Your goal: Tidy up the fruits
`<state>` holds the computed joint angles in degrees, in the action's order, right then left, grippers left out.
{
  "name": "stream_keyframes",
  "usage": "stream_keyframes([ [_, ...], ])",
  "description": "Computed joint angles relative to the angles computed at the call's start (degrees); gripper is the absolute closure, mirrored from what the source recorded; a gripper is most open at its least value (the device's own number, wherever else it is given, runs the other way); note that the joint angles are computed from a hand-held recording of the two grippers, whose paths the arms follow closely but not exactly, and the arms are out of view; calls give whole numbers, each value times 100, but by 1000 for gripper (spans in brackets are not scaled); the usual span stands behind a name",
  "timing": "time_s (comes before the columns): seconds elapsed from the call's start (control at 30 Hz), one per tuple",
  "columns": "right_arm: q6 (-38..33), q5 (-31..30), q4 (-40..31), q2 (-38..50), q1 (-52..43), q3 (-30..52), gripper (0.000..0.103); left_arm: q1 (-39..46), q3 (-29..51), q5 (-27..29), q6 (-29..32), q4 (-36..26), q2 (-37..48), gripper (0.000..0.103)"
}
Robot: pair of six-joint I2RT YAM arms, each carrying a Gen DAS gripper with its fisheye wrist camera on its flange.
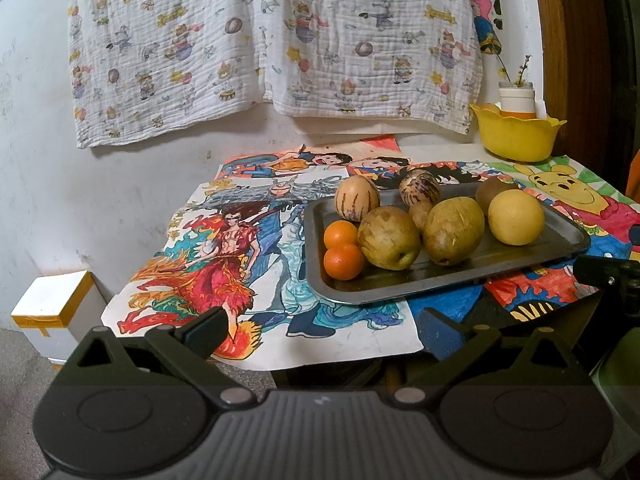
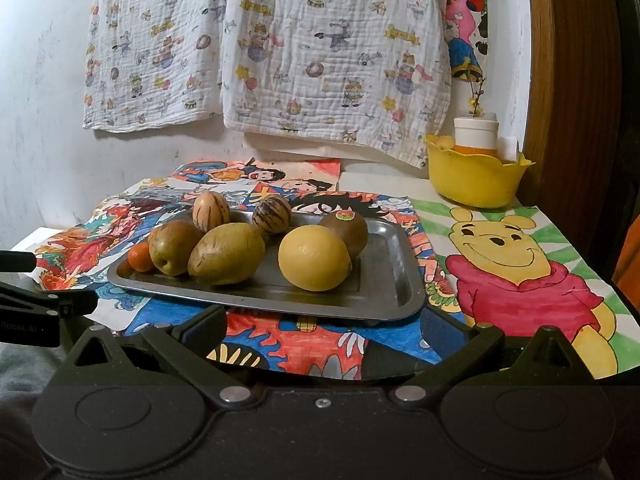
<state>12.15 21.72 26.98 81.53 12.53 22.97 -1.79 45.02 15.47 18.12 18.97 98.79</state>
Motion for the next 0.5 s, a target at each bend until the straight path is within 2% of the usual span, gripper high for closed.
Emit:
stream_keyframes([
  [0.5, -3, -8, 2, 13, -5, 5, 1, -6, -27, -18, -14, 19, -16, 0],
])
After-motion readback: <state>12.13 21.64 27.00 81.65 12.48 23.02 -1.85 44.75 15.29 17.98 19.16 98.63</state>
